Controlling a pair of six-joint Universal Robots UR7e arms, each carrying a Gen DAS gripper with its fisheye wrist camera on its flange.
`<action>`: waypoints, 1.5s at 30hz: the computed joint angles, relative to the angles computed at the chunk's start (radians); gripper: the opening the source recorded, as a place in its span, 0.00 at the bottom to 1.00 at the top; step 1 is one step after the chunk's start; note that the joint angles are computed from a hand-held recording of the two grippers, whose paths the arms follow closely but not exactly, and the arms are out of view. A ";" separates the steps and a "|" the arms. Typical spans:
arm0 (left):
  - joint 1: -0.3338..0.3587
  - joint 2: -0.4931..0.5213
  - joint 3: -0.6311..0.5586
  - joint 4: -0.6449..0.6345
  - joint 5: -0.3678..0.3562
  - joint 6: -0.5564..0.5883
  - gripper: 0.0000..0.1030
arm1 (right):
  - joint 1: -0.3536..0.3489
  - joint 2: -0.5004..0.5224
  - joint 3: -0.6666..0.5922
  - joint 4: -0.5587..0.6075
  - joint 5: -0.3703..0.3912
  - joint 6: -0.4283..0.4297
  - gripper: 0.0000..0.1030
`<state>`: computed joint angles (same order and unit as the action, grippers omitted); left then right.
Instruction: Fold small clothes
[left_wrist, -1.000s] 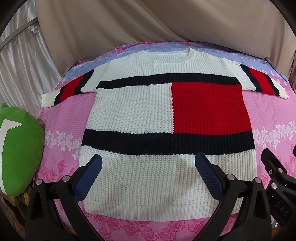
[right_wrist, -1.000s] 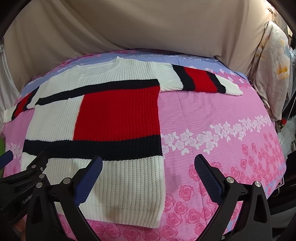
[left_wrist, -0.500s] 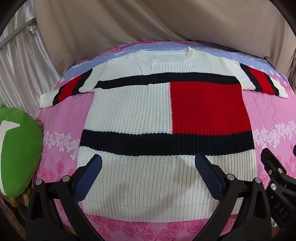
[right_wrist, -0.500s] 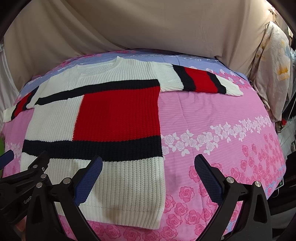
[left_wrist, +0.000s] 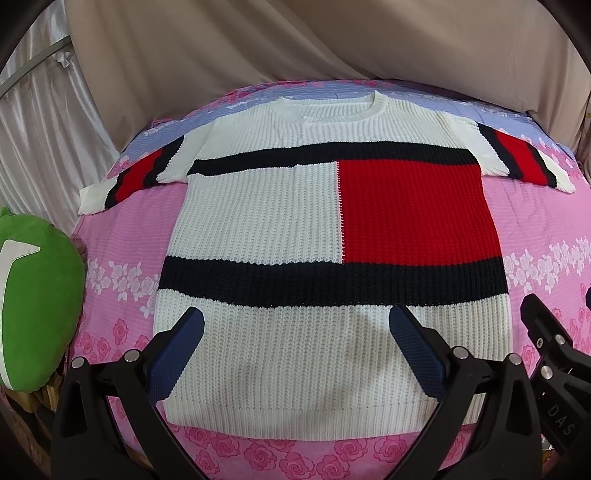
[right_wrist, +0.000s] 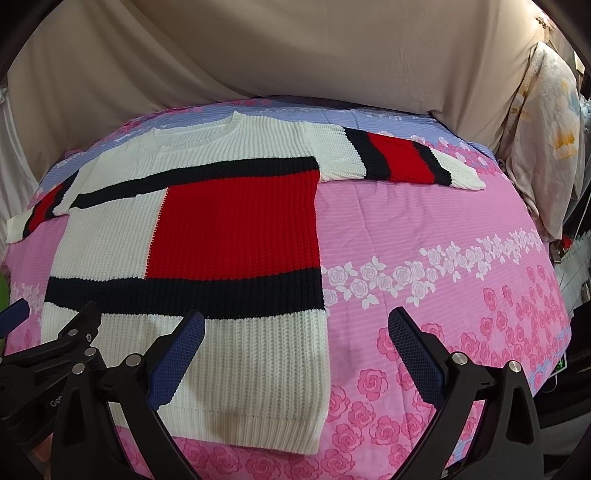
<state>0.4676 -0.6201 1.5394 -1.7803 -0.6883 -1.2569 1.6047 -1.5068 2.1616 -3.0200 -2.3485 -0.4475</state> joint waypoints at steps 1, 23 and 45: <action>0.000 0.000 0.000 -0.001 0.000 0.000 0.95 | 0.001 -0.001 0.000 0.000 -0.002 0.000 0.95; 0.003 0.006 -0.012 0.006 -0.010 0.004 0.95 | 0.000 0.001 -0.001 0.005 0.000 0.004 0.95; 0.061 0.043 -0.001 -0.432 0.037 0.050 0.90 | -0.492 0.403 -1.101 0.532 0.382 0.296 0.65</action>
